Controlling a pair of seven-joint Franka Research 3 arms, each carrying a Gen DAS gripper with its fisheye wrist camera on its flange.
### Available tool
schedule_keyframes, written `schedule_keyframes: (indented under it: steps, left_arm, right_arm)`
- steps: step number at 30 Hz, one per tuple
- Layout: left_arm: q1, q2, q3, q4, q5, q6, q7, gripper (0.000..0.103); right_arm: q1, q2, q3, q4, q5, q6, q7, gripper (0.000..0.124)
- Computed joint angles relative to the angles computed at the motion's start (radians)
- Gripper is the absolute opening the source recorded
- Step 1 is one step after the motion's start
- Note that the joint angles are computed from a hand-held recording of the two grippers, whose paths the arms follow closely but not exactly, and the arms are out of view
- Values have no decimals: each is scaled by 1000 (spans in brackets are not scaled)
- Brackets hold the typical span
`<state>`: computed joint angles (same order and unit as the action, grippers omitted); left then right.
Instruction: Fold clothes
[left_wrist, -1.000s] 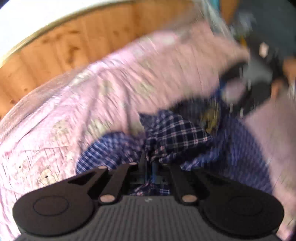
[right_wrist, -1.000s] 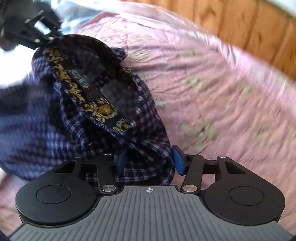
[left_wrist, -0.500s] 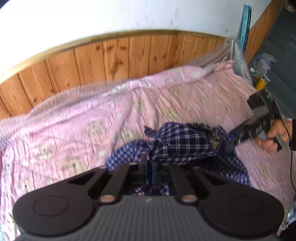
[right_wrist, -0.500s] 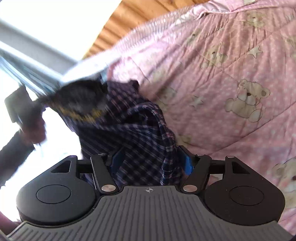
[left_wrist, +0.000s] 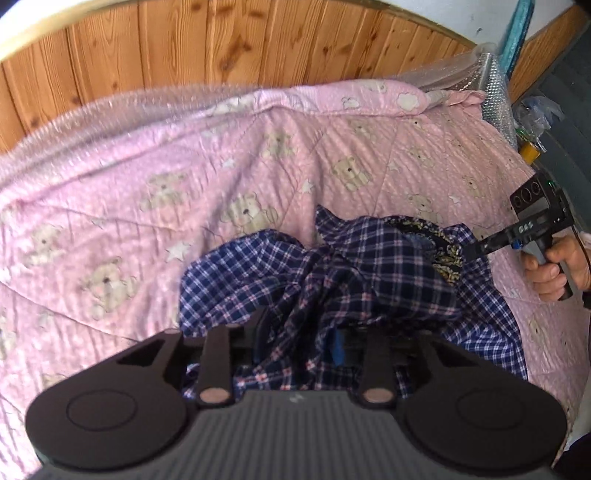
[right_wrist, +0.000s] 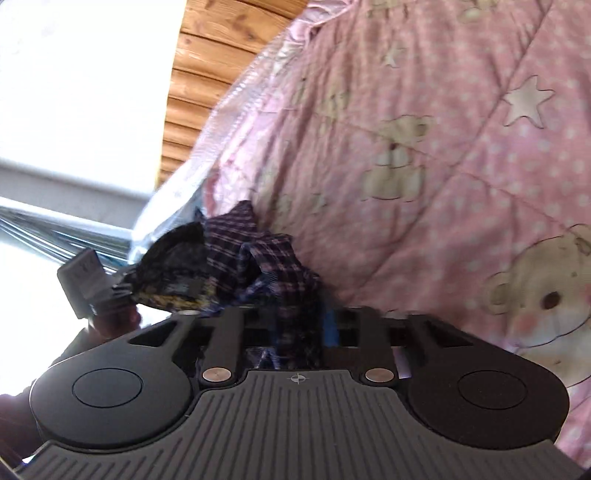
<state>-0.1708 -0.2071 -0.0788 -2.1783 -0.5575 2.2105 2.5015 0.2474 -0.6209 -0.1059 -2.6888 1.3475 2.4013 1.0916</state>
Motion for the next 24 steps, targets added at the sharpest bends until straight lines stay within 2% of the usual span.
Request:
schedule_keyframes:
  steps: [1,4,6,9,11,14,18,21,23,24]
  left_arm:
    - [1,5,-3,1,6,4,-10,8]
    - [-3,-16,-11,-20,16,48,-15,7]
    - [-12,-51,-4,-38,8,79,-6,6]
    - [-33,-135,34,-60,-49,101,31,5]
    - [-50,-201,69,-67,-93,105,53,5]
    - [-73,-314,131,-75,-155,111,77,5]
    - [-101,-469,212,-63,-212,123,71,5]
    - [-126,-592,260,-56,-200,124,73,5]
    - [-129,-647,283,-47,-149,88,51,5]
    - [-122,-665,290,-47,-115,65,33,5]
  right_arm:
    - [-2,3,17,3,-33,6,10,4]
    - [7,-12,61,15,-108,53,30,0]
    - [13,-60,93,21,-158,114,61,0]
    - [2,-150,147,40,-255,212,134,0]
    - [-38,-222,198,78,-378,227,220,0]
    - [-101,-307,265,174,-552,216,326,0]
    - [-195,-361,348,358,-736,207,447,0]
    - [-223,-340,375,532,-846,154,491,0]
    - [-267,-333,423,614,-939,110,525,0]
    - [-258,-325,438,632,-958,82,538,4]
